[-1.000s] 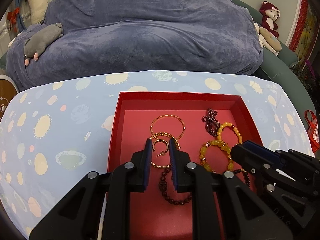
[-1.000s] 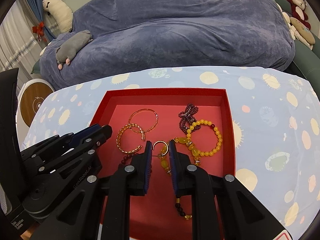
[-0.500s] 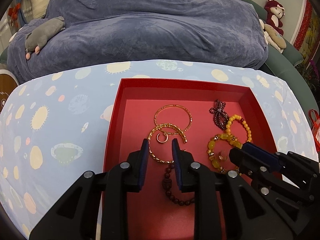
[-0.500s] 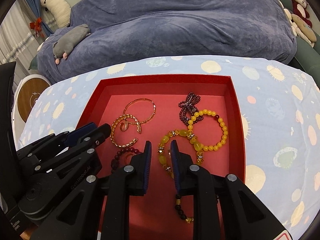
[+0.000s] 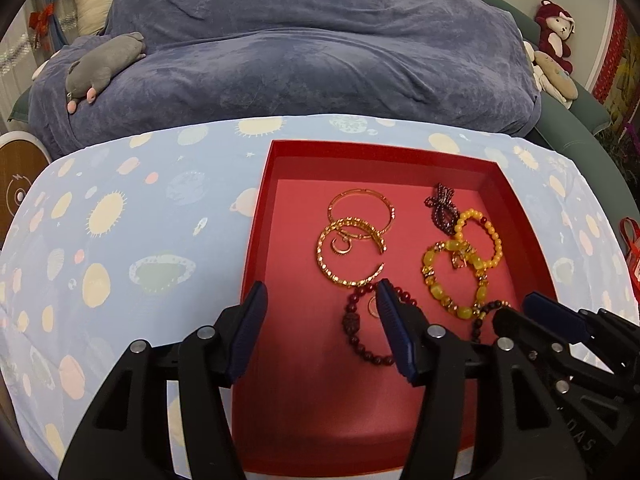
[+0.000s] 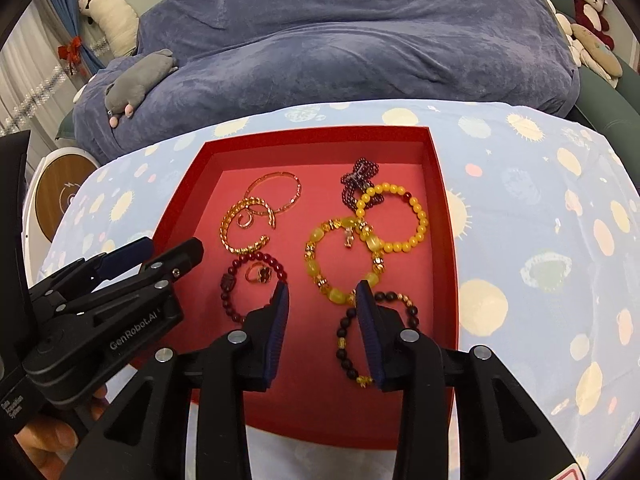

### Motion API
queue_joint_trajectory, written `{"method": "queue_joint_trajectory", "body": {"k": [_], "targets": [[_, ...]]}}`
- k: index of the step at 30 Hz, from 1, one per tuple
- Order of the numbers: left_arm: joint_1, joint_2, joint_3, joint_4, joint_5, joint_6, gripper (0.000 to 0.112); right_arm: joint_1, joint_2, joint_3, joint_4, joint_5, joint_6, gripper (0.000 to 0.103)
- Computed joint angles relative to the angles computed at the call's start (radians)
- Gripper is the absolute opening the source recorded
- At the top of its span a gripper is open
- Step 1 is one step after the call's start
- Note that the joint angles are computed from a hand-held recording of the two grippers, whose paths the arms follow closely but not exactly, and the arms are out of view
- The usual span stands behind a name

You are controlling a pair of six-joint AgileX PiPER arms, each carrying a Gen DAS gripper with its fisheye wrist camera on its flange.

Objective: Organize jewelry

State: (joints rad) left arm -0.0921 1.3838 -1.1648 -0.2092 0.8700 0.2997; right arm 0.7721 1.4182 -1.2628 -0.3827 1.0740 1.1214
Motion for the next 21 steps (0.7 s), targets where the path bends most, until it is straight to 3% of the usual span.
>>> {"method": "queue_joint_trajectory", "body": {"k": [21], "targets": [[0.131, -0.239, 0.243, -0.001, 0.025, 0.154, 0.053, 0.169, -0.058, 0.139, -0.015, 0.022, 0.182, 0.035]]}}
